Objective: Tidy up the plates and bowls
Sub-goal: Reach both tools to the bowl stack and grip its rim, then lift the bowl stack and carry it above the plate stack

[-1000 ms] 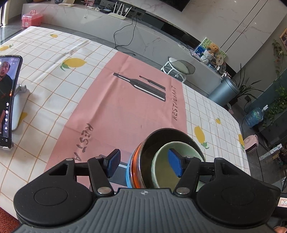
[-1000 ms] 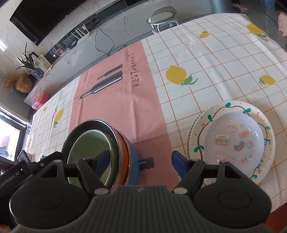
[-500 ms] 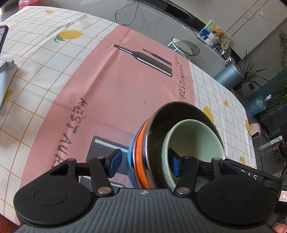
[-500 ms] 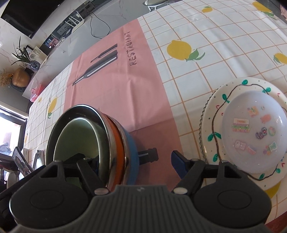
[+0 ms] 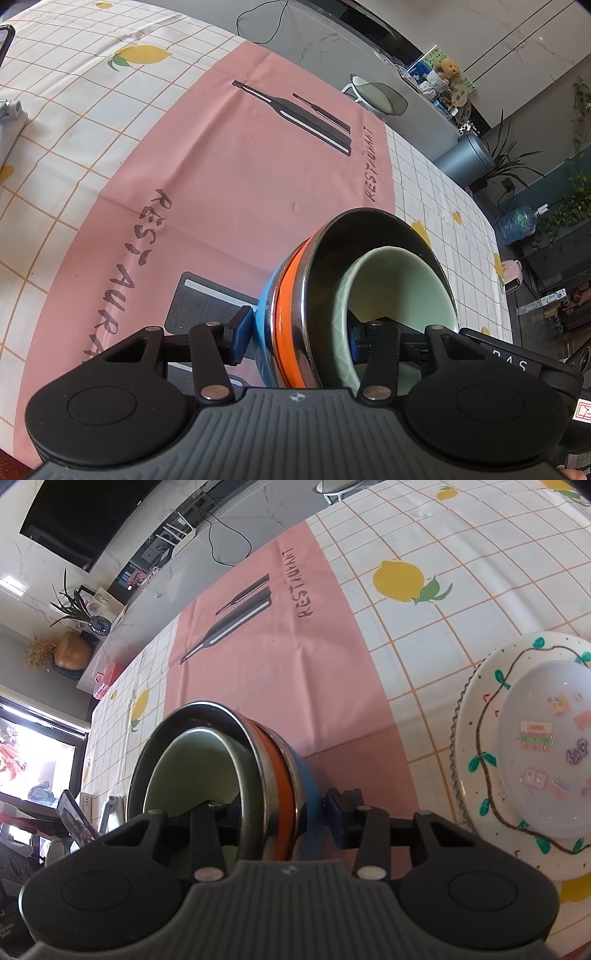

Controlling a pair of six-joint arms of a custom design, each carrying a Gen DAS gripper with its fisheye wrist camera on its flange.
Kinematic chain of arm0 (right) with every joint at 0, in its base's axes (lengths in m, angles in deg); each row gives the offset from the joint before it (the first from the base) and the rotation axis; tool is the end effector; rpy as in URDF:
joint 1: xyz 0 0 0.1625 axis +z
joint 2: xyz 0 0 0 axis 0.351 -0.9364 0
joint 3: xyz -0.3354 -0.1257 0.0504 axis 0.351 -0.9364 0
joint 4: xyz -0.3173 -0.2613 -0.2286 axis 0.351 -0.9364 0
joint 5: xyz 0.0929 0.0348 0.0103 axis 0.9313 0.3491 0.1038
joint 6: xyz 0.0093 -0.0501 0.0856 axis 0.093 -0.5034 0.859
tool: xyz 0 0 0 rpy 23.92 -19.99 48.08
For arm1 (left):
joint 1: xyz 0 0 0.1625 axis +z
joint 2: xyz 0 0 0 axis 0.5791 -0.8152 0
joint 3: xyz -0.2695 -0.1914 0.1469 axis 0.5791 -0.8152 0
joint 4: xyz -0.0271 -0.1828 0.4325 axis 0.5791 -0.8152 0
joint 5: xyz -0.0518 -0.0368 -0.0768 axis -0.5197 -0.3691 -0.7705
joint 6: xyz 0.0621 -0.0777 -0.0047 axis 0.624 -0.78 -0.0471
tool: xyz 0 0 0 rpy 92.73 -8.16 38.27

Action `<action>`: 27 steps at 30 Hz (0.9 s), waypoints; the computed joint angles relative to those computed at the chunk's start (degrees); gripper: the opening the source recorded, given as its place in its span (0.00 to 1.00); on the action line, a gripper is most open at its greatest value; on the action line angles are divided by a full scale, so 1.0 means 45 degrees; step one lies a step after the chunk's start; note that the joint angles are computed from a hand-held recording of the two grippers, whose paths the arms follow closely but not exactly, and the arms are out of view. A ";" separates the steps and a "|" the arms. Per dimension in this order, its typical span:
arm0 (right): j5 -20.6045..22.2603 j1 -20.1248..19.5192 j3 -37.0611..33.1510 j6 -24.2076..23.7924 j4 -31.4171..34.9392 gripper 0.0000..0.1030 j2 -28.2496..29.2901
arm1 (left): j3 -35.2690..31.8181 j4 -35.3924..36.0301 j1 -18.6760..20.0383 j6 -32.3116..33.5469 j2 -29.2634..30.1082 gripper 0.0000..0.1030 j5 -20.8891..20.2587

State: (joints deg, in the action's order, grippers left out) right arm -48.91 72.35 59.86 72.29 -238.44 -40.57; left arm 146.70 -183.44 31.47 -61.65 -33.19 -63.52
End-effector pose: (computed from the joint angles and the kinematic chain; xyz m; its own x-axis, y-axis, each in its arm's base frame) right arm 0.1350 -0.6599 0.0652 -0.9417 0.3045 0.1428 0.1652 0.7886 -0.5923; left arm -0.1047 -0.6801 0.1230 -0.9636 0.0311 -0.2656 0.1422 0.9007 -0.4104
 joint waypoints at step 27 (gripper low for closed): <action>0.0752 -0.0222 0.1810 0.0149 -0.0886 0.38 -0.1800 | 0.0769 -0.0383 -0.1242 0.0241 -0.0442 0.52 0.0683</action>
State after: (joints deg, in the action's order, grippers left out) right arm -45.52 71.35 68.01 72.96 -242.43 -48.67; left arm 150.16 -185.16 25.88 -60.57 -35.18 -60.45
